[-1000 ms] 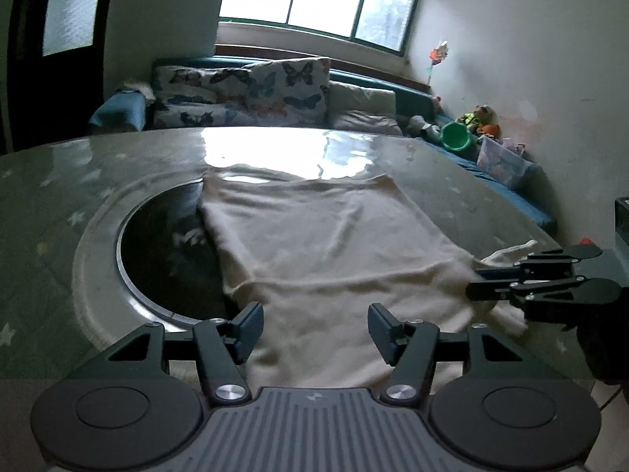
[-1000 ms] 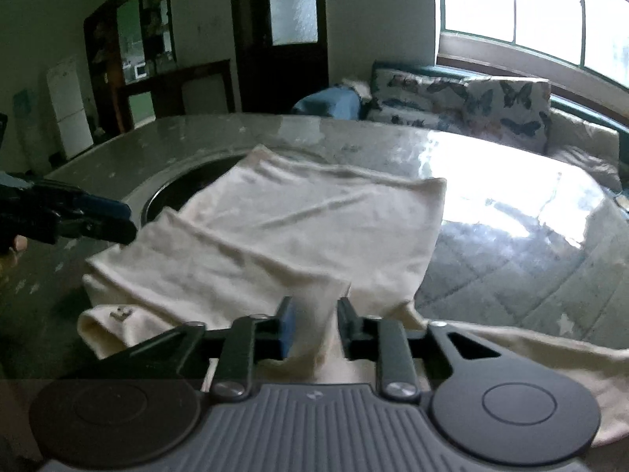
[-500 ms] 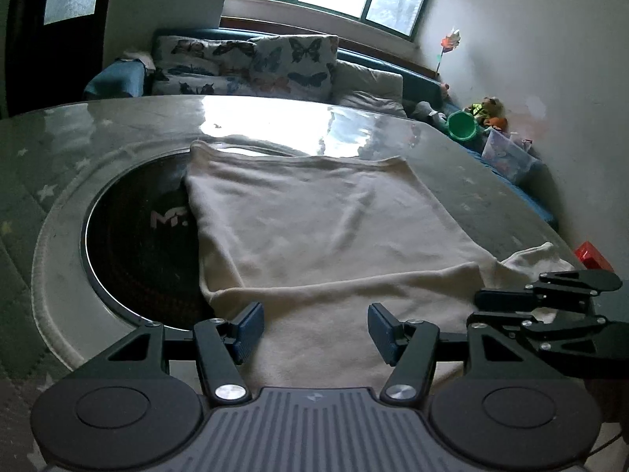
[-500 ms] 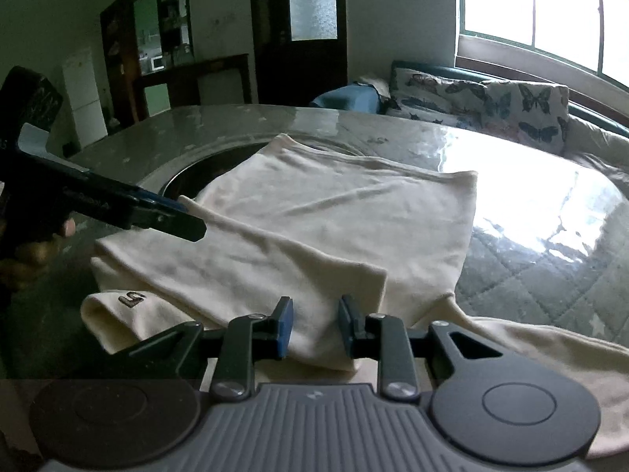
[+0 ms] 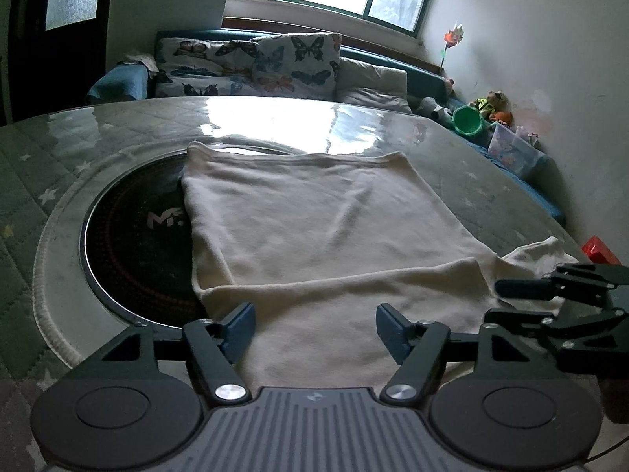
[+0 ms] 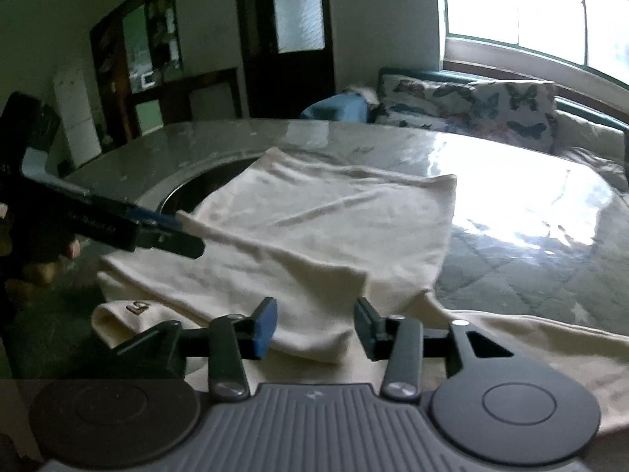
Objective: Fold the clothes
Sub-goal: 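Press the folded sleeve flat with the right gripper while the left gripper releases it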
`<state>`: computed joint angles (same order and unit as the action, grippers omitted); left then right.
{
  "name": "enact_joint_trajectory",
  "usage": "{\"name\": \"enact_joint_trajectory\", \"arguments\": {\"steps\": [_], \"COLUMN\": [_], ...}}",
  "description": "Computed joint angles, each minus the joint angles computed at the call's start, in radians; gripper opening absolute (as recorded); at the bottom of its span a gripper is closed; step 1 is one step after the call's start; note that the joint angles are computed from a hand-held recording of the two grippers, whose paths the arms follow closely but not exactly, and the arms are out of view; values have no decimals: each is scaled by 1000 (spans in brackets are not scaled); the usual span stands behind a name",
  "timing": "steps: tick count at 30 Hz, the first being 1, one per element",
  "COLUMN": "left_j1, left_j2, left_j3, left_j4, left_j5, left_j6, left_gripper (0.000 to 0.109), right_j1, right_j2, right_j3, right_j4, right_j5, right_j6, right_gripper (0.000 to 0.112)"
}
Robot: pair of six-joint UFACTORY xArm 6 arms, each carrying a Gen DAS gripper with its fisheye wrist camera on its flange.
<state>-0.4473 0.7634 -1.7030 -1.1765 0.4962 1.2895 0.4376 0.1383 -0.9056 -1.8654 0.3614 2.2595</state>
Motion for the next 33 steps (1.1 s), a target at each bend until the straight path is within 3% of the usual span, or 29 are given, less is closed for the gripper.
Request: {"name": "enact_joint_trajectory", "arguments": {"steps": [9,18,24,33], "left_j1": [-36,-86,-112,-117], "left_j2": [-68,-108,-122,-135], "left_j3": [83,122,147,170], "left_j4": [-45,-47,-42,-53], "left_j5": [-50,-16,-15,-35], "left_j6": [79,150,166,188], "left_gripper": [80,83,83,87], "right_j1": [44,76,4,-67], "right_j2": [-194,-374,-429,-400], "right_j3": [239,439,515,522], "right_j4": [149,322,327,321], "right_j5": [175,368,388,394], "right_j6": [68,125,264,331], "right_gripper": [54,56,55,49]}}
